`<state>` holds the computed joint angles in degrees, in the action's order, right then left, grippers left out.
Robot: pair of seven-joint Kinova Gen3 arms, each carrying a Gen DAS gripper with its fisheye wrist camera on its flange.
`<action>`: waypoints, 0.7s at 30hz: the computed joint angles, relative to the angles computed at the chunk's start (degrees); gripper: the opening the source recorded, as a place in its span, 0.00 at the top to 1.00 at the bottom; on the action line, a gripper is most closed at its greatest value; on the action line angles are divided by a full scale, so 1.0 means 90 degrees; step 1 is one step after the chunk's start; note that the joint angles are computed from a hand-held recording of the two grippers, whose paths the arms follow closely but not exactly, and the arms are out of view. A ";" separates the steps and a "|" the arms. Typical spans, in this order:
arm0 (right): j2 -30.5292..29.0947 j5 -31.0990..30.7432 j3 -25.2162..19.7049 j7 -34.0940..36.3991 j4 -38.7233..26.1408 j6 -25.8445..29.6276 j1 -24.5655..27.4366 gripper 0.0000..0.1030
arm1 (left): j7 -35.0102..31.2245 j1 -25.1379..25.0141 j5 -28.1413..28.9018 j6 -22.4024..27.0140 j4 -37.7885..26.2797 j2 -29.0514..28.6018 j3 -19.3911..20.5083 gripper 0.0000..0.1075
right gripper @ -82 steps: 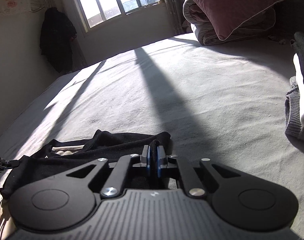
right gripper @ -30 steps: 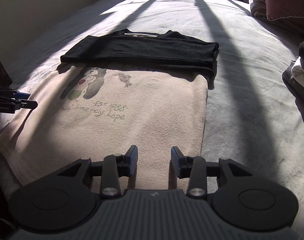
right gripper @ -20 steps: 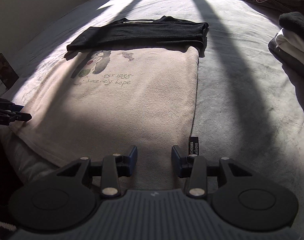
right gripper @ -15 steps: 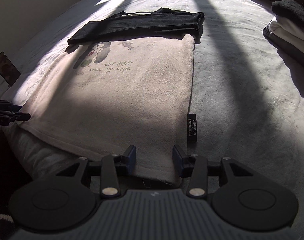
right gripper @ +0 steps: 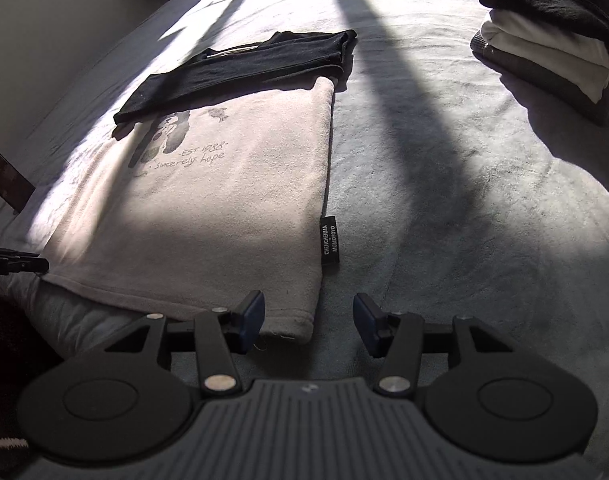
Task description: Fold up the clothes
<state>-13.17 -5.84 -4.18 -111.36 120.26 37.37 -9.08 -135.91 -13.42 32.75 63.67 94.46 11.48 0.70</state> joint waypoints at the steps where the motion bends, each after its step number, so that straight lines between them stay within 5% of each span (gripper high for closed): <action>1: 0.0016 -0.0192 0.0151 0.0131 0.0014 -0.0002 -0.0047 0.48 | 0.0010 -0.0018 0.0023 0.0031 -0.0030 0.0025 -0.0007 0.59; 13: 0.0415 -0.1065 0.0462 0.1086 -0.0181 0.0347 0.0026 0.53 | -0.0001 -0.0055 -0.0172 0.0781 -0.0640 0.0491 0.0148 0.60; 17: 0.0519 -0.1310 0.0549 0.1480 -0.0255 0.0503 0.0062 0.70 | -0.0107 -0.0104 -0.0159 0.1033 -0.0807 0.0630 0.0181 0.65; 21: 0.0607 -0.1756 0.0685 0.1929 -0.0296 0.0628 0.0165 0.86 | -0.0079 -0.0258 0.0009 0.1453 -0.1042 0.0854 0.0200 0.83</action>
<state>-7.70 -21.64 1.99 -94.00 117.59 43.02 -7.60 -136.62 -15.74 32.83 76.76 85.08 19.17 2.50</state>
